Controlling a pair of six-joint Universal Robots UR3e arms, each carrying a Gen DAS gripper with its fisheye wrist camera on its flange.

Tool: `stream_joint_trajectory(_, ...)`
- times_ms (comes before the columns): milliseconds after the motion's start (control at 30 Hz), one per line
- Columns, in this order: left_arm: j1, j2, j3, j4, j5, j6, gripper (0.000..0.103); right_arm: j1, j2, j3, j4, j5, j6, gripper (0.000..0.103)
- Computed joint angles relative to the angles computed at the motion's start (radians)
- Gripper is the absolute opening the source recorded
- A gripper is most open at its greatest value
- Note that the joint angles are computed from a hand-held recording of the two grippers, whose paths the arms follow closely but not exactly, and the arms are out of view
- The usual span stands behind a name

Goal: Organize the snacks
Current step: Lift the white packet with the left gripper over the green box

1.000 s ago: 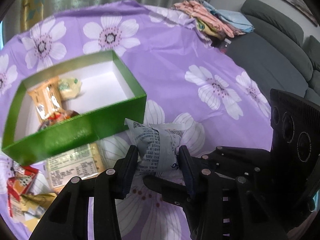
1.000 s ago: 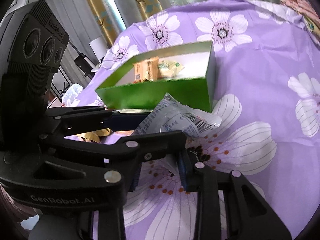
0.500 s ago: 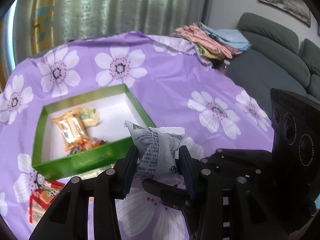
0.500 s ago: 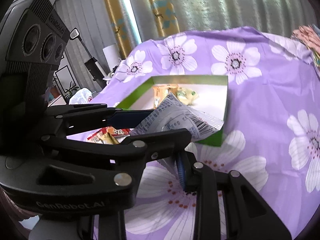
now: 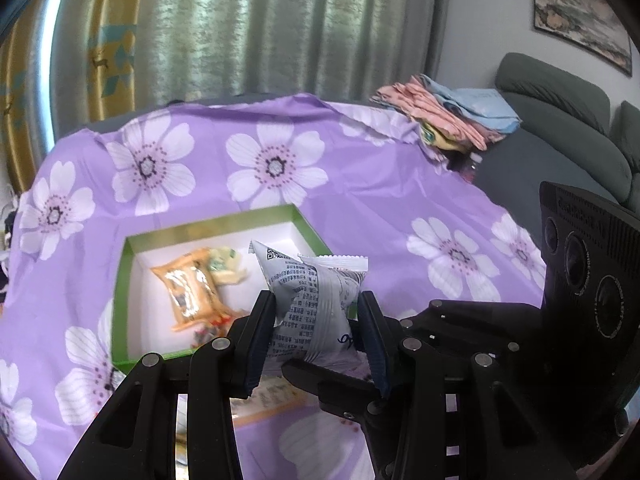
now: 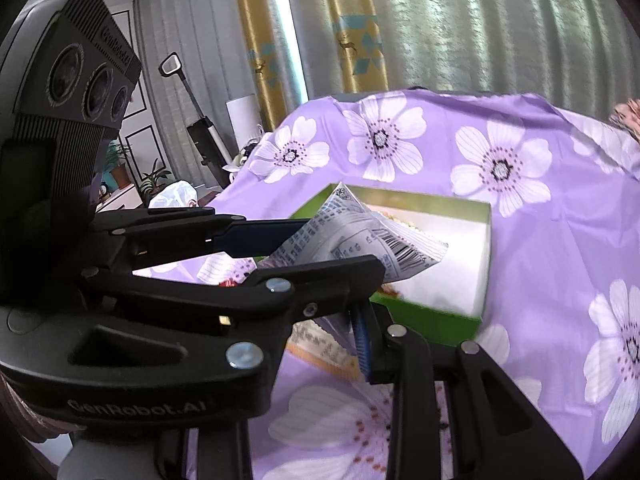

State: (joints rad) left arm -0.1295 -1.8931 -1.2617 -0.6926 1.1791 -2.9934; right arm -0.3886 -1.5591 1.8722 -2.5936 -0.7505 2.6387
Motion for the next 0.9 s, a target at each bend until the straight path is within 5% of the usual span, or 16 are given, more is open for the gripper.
stream_joint_trajectory(900, 0.093, -0.318, 0.411, -0.143, -0.013, -0.039, 0.043, 0.188, 0.459, -0.560, 0.076, -0.090, 0.085, 0.030)
